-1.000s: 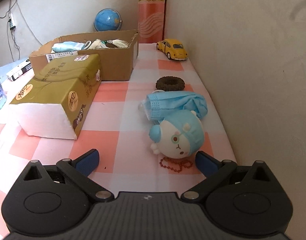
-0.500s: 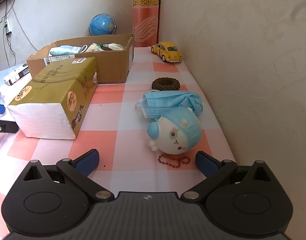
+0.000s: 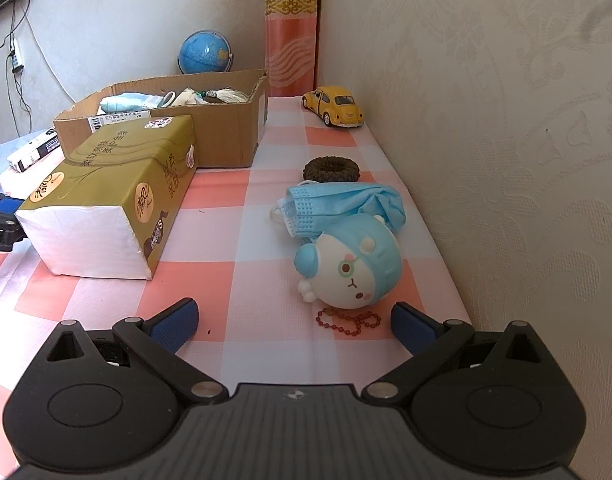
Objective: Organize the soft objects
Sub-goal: 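Close the left gripper around the cream scrunchie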
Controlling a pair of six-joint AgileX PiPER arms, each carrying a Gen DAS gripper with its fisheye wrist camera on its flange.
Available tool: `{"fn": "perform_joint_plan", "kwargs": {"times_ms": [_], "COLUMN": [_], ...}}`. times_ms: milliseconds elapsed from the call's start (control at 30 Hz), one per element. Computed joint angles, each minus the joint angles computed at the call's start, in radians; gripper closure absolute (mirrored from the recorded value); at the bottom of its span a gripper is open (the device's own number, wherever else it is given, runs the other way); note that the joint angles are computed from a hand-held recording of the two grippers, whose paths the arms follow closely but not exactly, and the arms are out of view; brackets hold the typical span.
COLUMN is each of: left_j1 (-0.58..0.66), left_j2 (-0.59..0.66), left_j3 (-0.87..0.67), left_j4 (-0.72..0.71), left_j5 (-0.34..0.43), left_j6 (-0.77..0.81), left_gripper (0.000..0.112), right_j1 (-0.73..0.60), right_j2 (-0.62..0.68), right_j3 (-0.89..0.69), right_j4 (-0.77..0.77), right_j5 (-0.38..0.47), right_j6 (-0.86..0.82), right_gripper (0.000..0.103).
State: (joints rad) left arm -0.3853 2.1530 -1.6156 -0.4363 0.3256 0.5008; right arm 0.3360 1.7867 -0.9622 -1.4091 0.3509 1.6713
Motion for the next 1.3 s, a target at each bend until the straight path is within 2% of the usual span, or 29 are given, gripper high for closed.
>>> {"fn": "perform_joint_plan", "kwargs": {"times_ms": [67, 233, 400, 467, 533, 667, 800, 1300], "left_j1": [0.002, 0.013, 0.019, 0.011, -0.005, -0.026, -0.042, -0.043], "left_j2": [-0.007, -0.069, -0.117, -0.114, -0.106, -0.093, -0.09, -0.084], "left_j3": [0.008, 0.094, 0.174, 0.177, 0.168, 0.149, 0.141, 0.128], "left_j4": [-0.011, -0.016, -0.024, 0.032, 0.147, 0.281, 0.403, 0.415], "left_j5": [0.002, 0.005, -0.022, -0.043, -0.059, -0.06, -0.053, -0.04], "left_j6": [0.002, -0.027, -0.054, -0.112, -0.223, -0.368, -0.492, -0.51], "left_gripper": [0.073, 0.073, 0.067, 0.063, 0.061, 0.052, 0.052, 0.051], "right_j1": [0.0, 0.0, -0.001, -0.003, -0.009, -0.028, -0.053, -0.095], "right_j2": [0.0, -0.002, -0.003, -0.004, -0.005, -0.001, 0.01, 0.077], "right_j3": [0.001, 0.001, 0.001, -0.001, -0.005, -0.02, -0.042, -0.146], "right_j4": [-0.001, 0.008, 0.01, 0.022, 0.046, 0.101, 0.156, 0.314], "right_j5": [0.0, -0.001, -0.002, -0.006, -0.013, -0.024, -0.036, -0.059], "right_j6": [0.001, -0.009, -0.014, -0.03, -0.062, -0.129, -0.201, -0.403], "right_gripper": [0.0, 0.0, 0.0, 0.0, 0.0, 0.0, 0.0, 0.0]}}
